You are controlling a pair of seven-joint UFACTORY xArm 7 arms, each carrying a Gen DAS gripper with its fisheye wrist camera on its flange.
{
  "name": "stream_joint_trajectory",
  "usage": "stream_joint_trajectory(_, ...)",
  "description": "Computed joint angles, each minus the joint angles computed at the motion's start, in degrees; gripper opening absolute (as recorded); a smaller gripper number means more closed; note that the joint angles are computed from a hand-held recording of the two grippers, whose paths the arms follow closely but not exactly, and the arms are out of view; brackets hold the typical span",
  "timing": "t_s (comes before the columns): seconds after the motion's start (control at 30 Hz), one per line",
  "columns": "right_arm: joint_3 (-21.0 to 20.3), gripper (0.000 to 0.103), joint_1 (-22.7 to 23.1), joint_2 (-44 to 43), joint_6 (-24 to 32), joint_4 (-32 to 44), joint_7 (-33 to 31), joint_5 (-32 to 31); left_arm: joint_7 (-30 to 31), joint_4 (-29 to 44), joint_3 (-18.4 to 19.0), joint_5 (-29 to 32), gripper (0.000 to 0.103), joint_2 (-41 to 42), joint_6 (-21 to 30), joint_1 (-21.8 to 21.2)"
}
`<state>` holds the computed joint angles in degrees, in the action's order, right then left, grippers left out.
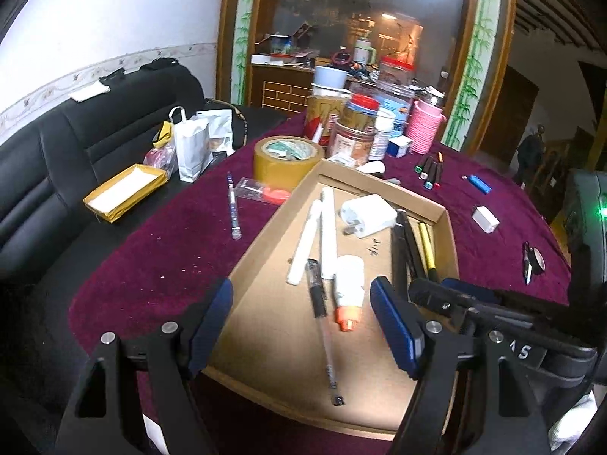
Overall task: Organize rigid objects
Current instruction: 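Withdraw both tools from the tray toward the white charger and tape roll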
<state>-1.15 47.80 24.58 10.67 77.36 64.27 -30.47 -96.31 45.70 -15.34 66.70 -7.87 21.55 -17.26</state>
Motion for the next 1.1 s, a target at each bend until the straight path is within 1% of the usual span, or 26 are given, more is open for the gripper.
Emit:
stream_joint_trajectory(0.1,-3.26,0.053,1.92,-2.63,-1.48,-3.57,4.26,-3.29,1.63,1.13,-0.58,-1.23,0.074,0.83,0.88,-1.00)
stream_joint_trajectory(0.2,-5.98,0.055,3.06,-5.60,-3.05,-7.61,10.14,-8.32,3.63,2.30,-0.89,-2.66,0.074,1.81,1.75,-2.30)
stream_joint_trajectory(0.4,-7.72,0.055,1.98,-10.12,-5.18,-13.59,20.56,-18.06,6.48,4.95,-1.65,-3.57,0.074,3.27,6.03,-5.61)
stream_joint_trajectory(0.57,-10.15,0.056,1.64,-14.14,-6.55,-18.30,32.34,-29.33,8.91,8.25,-1.99,-4.20,0.074,5.73,10.07,-8.79)
stream_joint_trajectory(0.6,-10.87,0.056,1.55,-15.37,-6.59,-19.58,35.66,-32.59,9.28,8.66,-1.87,-4.40,0.074,6.13,10.45,-9.43)
stream_joint_trajectory(0.67,-11.26,0.056,0.50,-17.49,-6.10,-21.79,40.17,-37.06,10.73,10.16,-1.75,-5.47,0.074,7.74,10.78,-10.84)
stream_joint_trajectory(0.73,-11.20,0.056,-0.91,-19.81,-5.71,-24.24,44.63,-41.26,13.39,12.20,-1.56,-7.32,0.074,10.42,9.89,-12.52)
stream_joint_trajectory(0.77,-11.28,0.056,-1.84,-21.59,-5.20,-26.09,47.47,-43.85,15.90,13.58,-1.48,-8.97,0.074,12.27,8.88,-13.52)
stream_joint_trajectory(0.83,-10.75,0.056,-3.79,-24.99,-3.43,-29.47,50.69,-46.78,21.23,16.21,-1.45,-12.40,0.074,15.82,7.00,-15.46)
stream_joint_trajectory(0.87,-10.38,0.056,-4.82,-26.88,-2.44,-31.29,51.76,-47.67,24.87,18.13,-1.92,-14.54,0.074,18.35,6.00,-16.56)
stream_joint_trajectory(0.97,-9.42,0.055,-8.30,-32.77,0.06,-36.95,54.07,-48.90,31.99,21.76,-2.70,-18.32,0.074,23.30,3.76,-19.31)
stream_joint_trajectory(1.1,-8.08,0.055,-13.05,-40.28,2.48,-43.91,55.80,-49.02,36.37,24.68,-1.72,-18.43,0.074,26.59,3.53,-23.89)
